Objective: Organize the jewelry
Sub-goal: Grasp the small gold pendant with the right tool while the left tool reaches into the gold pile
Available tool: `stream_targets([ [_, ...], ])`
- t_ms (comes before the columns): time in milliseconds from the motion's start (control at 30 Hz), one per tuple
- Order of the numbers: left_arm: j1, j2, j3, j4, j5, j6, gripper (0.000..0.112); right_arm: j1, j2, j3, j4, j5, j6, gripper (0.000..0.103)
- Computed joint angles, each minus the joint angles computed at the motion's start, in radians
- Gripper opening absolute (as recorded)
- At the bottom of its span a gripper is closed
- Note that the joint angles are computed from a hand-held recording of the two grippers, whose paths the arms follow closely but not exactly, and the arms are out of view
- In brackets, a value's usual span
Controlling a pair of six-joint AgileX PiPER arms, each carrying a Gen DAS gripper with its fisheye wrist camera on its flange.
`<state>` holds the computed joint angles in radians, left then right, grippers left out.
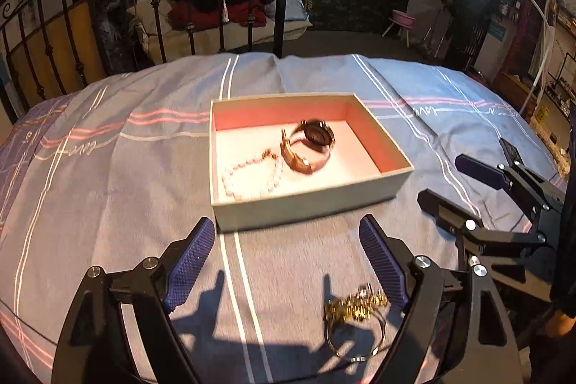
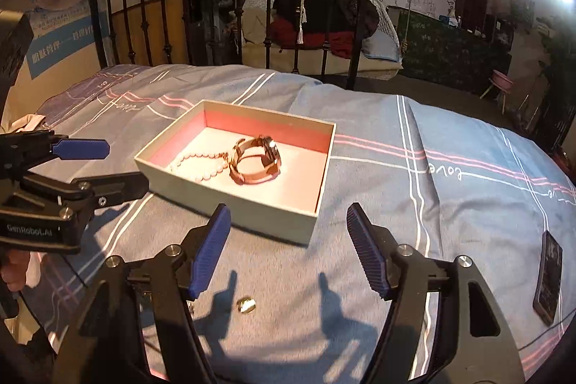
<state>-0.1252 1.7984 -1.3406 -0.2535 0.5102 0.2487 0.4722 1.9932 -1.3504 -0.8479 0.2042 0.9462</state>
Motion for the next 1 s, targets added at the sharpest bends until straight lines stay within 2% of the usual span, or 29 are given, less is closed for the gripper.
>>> stream_targets([
  [133,-0.013,-0.078,0.185,-0.086,-0.050,0.037,0.081,0.020,-0.022,0.104,-0.128,-0.012,0.153,0.067],
  [267,-0.045,-0.128,0.285,-0.103,-0.098,0.057,0.081,0.035,-0.025,0.161,-0.277,-0.014,0.323,0.067],
  [433,-0.080,-0.123,0.315,-0.086,-0.128,0.039,0.081,0.056,-0.041,0.210,-0.473,0.017,0.515,0.067],
  [667,-0.124,-0.085,0.307,0.051,-0.157,-0.086,0.080,0.047,-0.041,0.232,-0.520,0.008,0.562,0.067],
  [767,-0.126,-0.062,0.299,0.101,-0.168,-0.135,0.078,0.046,-0.022,0.204,-0.454,-0.008,0.481,0.067],
  [833,-0.128,-0.053,0.294,0.162,-0.178,-0.181,0.069,0.043,-0.005,0.177,-0.336,-0.020,0.357,0.065],
  [900,-0.119,-0.047,0.290,0.199,-0.186,-0.201,0.052,0.041,0.009,0.153,-0.236,-0.028,0.251,0.063],
  [1000,-0.081,-0.041,0.279,0.065,-0.172,-0.062,0.047,0.046,0.031,0.117,-0.047,-0.031,0.053,0.058],
])
